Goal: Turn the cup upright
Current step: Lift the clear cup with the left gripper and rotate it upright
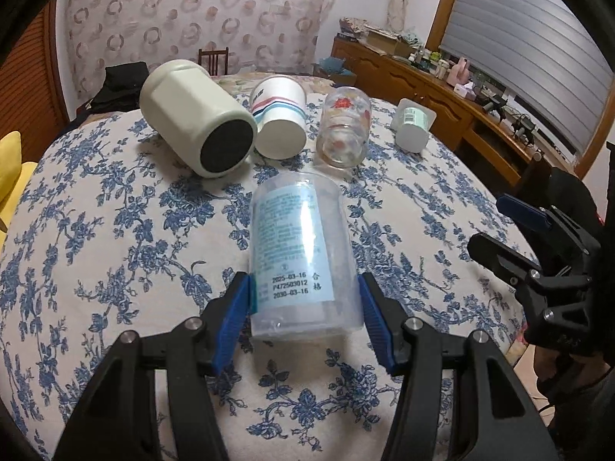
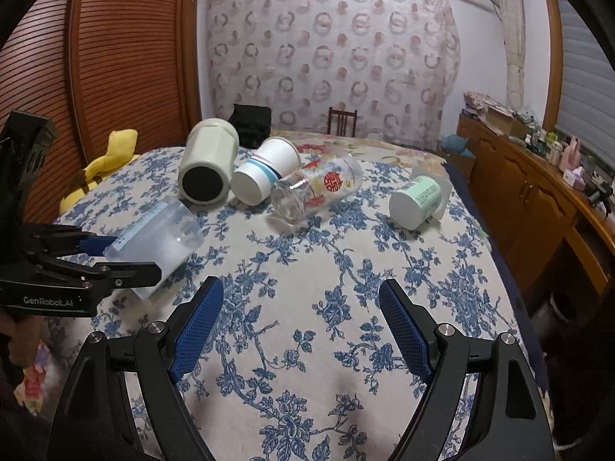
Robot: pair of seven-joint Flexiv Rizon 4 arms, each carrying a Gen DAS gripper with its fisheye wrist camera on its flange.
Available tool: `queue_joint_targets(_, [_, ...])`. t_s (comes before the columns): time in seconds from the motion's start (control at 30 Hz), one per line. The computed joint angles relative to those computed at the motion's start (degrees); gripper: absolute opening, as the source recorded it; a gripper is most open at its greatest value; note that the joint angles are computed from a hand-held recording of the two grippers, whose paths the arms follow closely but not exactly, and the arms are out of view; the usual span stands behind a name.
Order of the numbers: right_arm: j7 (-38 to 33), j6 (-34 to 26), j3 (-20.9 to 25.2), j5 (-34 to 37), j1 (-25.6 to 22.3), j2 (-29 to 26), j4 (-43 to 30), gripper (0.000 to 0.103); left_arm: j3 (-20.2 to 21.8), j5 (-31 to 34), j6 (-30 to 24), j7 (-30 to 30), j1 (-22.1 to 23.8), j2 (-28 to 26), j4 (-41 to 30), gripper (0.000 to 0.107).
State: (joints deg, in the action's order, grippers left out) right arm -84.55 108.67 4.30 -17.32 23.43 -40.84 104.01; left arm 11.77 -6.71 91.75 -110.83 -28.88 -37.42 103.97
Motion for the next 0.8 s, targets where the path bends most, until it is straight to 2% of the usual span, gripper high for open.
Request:
queue_joint_targets(0.17, [0.3,-1.3,1.4,-1.0,-1.3,-0.2,-0.6,0.085,0.4,0.3,-0.7,-0.4,0.0,0.2,0.0,0.058])
queue_joint_targets(0.37, [0.6,-2.3,2.8,-2.0,-2.4,-0.4,-1.4,0.085,-1.9,0.1,2.5,0.2,1.7,1.5,2.0,0.062])
queue_joint_targets(0.43, [0.8,-3.2,4.1,-2.8,-3.3,-0.6,-2.0,0.085,-1.1,-0.7,4.0,-0.3,0.8,2.1,3.0,0.062])
queue_joint_targets(0.57, [1.0,-7.1,12.1,-6.4,-8.9,-2.0,-4.3,0.085,0.2,-2.7,8.1,-0.8,-0.5,4.4,7.0,0.062])
queue_joint_targets(0.67, [0.3,-10.1,17.0,-7.7,-11.4,-3.4,-6.2,0.085,5.0,-5.6,9.3,-0.3,-4.8,5.5,9.2,0.062])
queue_joint_targets(0.77, [-1.0,-13.7,21.8,-7.4,-13.1,-5.0,-8.7,0.085,13.6,-9.4,9.2,0.3,-12.3,5.7,11.3,0.062])
queue_joint_targets(0.8, [-1.5,-14.5,22.5,-6.9,-13.1,-5.3,-9.3,0.085,14.8,-10.2,9.4,0.6,-13.3,5.9,12.1,0.062])
